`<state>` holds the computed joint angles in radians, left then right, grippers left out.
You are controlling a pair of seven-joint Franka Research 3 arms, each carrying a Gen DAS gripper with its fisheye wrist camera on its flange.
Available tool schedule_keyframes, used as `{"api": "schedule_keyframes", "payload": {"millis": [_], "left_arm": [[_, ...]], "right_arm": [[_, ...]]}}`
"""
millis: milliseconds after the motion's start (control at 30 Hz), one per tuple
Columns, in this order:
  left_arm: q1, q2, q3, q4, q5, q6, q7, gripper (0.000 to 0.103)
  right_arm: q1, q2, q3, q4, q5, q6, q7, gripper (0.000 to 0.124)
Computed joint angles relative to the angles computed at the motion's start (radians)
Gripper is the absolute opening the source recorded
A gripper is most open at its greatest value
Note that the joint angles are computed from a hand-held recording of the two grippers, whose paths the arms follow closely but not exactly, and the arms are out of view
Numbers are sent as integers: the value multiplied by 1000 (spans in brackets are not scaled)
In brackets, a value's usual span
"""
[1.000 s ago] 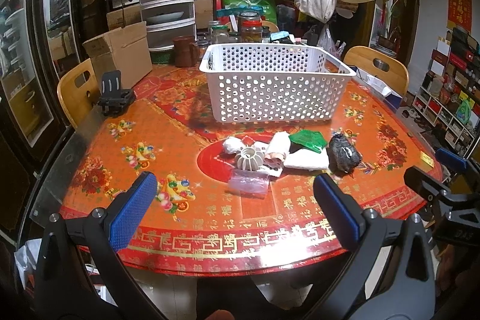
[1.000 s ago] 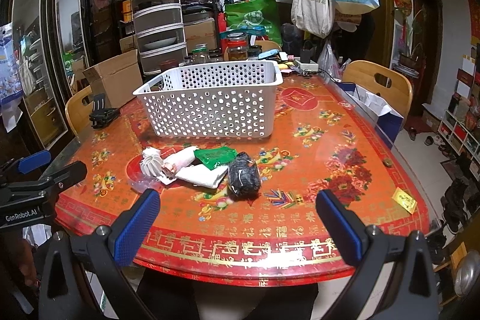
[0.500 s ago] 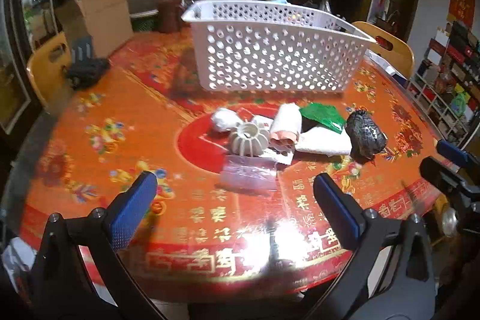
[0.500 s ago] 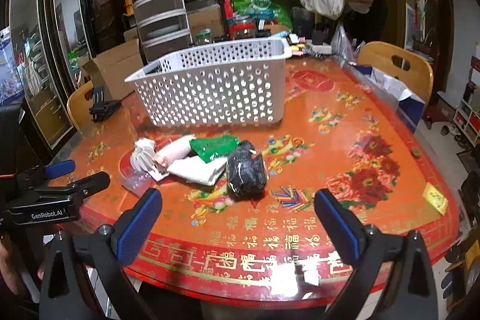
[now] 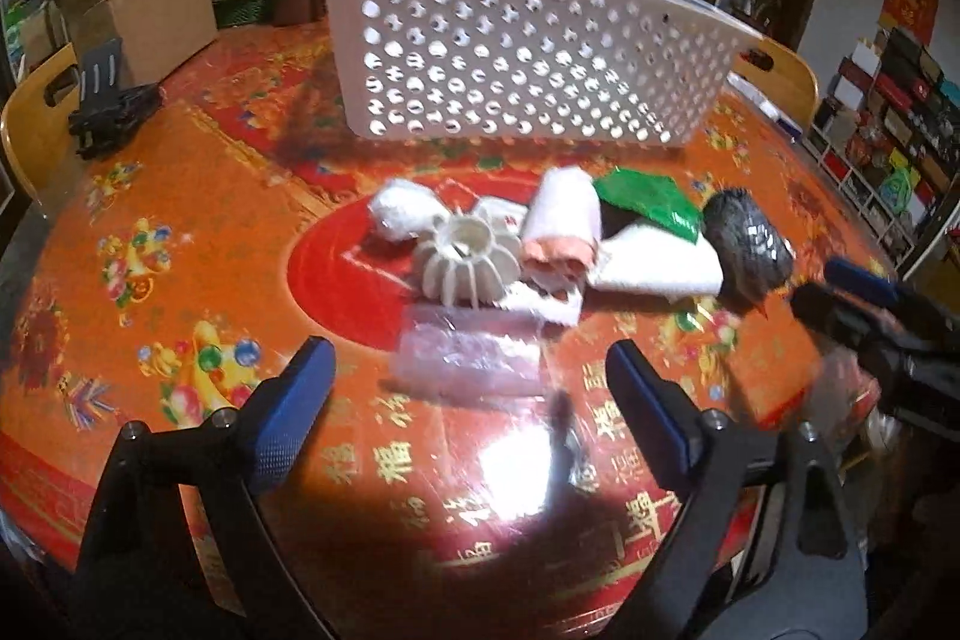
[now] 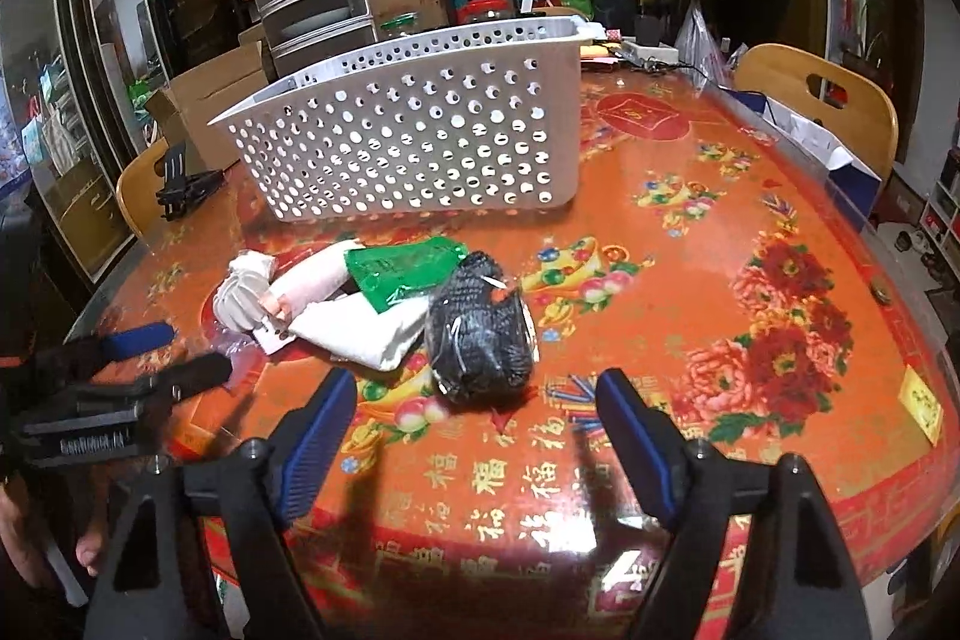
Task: Organize soft objects
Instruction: 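Grasp the clear plastic bag with the left tool while the right tool grasps the black mesh bundle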
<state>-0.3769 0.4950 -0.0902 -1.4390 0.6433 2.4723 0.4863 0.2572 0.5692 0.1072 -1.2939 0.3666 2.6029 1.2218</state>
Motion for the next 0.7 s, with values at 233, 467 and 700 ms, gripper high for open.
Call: {"api": "schedule_keyframes", "payload": {"millis": [233,467,700], "left_arm": [[-2,19,1,9,-9,8,6,68],[-15,11,11,-5,28,9,-16,53],[-11,-4,11,-39,48,60,-23,53]], "right_arm": [[9,56,-6,84,-22,-48,14,75],[17,104,-12,150,-38,-86,30,67],[33,143,-27,207,-79,-106,57,50]]}}
